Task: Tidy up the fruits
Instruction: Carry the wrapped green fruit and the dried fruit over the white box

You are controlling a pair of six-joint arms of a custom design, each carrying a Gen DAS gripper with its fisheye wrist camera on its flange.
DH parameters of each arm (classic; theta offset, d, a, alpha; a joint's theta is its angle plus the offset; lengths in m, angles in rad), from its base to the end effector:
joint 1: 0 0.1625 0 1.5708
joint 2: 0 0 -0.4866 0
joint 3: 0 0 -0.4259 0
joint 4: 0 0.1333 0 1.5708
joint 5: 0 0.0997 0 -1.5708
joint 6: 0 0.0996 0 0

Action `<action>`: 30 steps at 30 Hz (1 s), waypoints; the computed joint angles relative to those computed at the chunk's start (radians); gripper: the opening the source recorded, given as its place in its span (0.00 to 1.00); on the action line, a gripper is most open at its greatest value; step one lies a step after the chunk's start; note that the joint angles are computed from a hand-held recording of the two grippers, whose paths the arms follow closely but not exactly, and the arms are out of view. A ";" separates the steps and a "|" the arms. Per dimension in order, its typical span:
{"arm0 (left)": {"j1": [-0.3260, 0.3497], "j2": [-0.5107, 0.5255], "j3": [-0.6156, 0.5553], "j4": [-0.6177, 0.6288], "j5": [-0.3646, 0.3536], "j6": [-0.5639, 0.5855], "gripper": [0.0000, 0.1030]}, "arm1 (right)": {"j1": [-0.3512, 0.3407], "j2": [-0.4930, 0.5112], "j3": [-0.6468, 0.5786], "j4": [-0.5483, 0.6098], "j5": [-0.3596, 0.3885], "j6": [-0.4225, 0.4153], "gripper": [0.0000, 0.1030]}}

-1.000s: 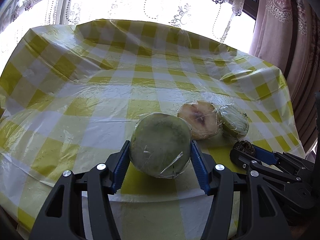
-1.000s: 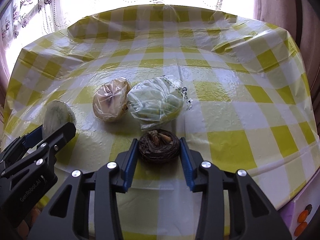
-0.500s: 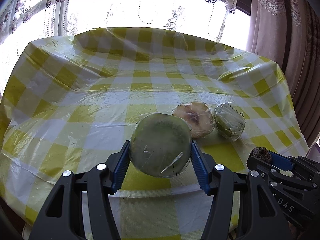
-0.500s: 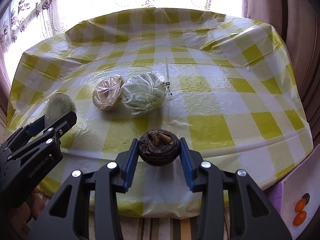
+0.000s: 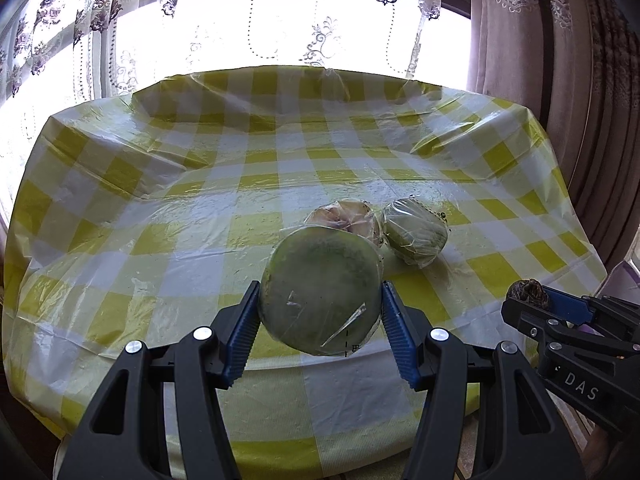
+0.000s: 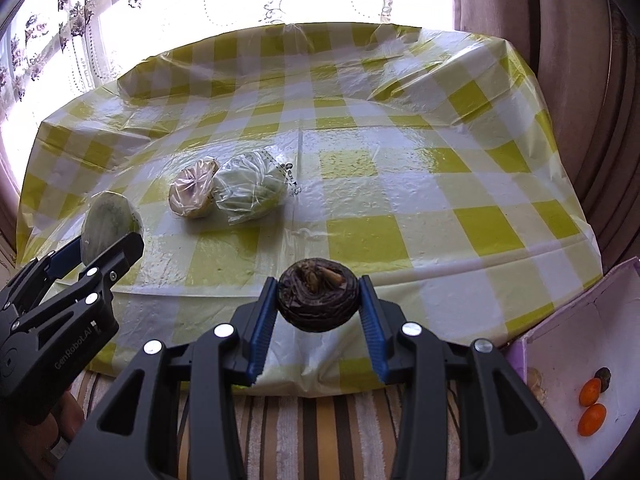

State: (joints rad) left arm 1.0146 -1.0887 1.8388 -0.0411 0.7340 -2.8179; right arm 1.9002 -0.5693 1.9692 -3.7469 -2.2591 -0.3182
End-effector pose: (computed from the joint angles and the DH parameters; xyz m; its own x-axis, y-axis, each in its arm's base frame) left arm -0.1001 -0.5535 0.1842 -0.7121 0.0574 -0.6997 0.6015 0.5640 -0.5658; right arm 0.2627 -0.5520 0.0201 -0.7586 -0.0486 0.6497 -0.4929 0.6949 -0.5236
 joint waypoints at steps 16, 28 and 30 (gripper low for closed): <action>-0.073 0.053 0.012 0.022 -0.014 -0.003 0.56 | -0.021 -0.083 0.104 -0.102 -0.026 -0.001 0.40; -0.118 0.094 -0.002 0.051 -0.006 -0.008 0.56 | -0.070 -0.155 0.190 -0.173 -0.053 0.024 0.39; -0.126 0.105 -0.006 0.058 0.001 -0.011 0.56 | -0.080 -0.166 0.204 -0.185 -0.055 0.026 0.39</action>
State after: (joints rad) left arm 0.8888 -0.9838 1.8325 0.0172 0.7346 -2.8292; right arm 1.8202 -0.7357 2.1727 -3.9319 -2.3145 -0.2922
